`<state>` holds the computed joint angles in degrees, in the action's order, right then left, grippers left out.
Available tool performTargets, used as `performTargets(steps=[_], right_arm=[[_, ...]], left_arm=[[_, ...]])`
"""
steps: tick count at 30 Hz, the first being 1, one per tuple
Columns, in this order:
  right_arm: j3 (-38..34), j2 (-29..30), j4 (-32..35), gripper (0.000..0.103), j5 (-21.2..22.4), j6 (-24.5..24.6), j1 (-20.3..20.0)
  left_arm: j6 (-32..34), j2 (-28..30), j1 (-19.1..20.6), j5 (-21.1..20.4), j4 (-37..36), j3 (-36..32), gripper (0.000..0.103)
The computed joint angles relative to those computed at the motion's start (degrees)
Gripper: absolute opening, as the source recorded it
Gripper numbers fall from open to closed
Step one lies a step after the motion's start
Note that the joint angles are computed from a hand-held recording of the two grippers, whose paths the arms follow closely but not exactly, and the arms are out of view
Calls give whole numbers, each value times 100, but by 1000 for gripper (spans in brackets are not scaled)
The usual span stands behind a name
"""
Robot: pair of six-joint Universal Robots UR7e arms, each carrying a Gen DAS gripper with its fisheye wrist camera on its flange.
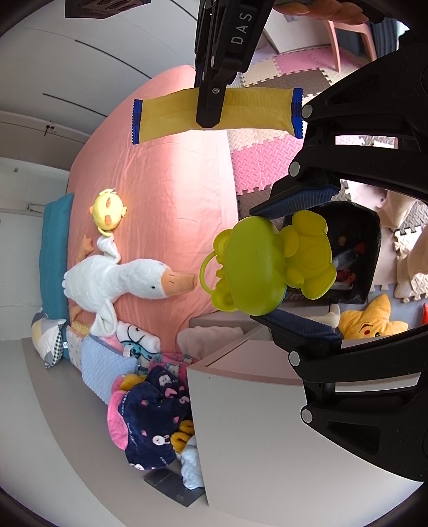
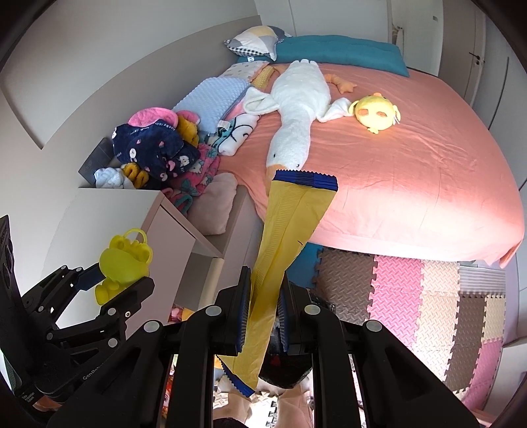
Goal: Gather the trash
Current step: 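Open both grippers to drop frog toy and strip into the bin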
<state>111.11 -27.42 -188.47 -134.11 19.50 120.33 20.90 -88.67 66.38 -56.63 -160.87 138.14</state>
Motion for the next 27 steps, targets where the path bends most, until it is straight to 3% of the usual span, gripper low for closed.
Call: performTargets(steps=[9, 10, 11, 12, 13, 16, 27], right_arm=[[-66, 35, 139, 19, -192, 20, 15], [-85, 45, 193, 33, -285, 64, 33], [-75, 50, 163, 45, -374, 102, 55], [-56, 69, 34, 66, -451, 90, 74], [-40, 91, -115, 72, -546, 57, 106], [-44, 100, -185, 73, -697, -26, 167], [-62, 100, -134, 75, -631, -43, 193]], left_arm=[[29, 72, 79, 26, 124, -78, 55], [50, 101, 55, 141, 94, -59, 65], [96, 153, 18, 318, -140, 8, 87], [164, 207, -28, 528, -476, 107, 96], [244, 257, -64, 693, -772, 183, 98], [195, 259, 4, 750, -667, 123, 98], [146, 85, 25, 682, -571, 148, 98]])
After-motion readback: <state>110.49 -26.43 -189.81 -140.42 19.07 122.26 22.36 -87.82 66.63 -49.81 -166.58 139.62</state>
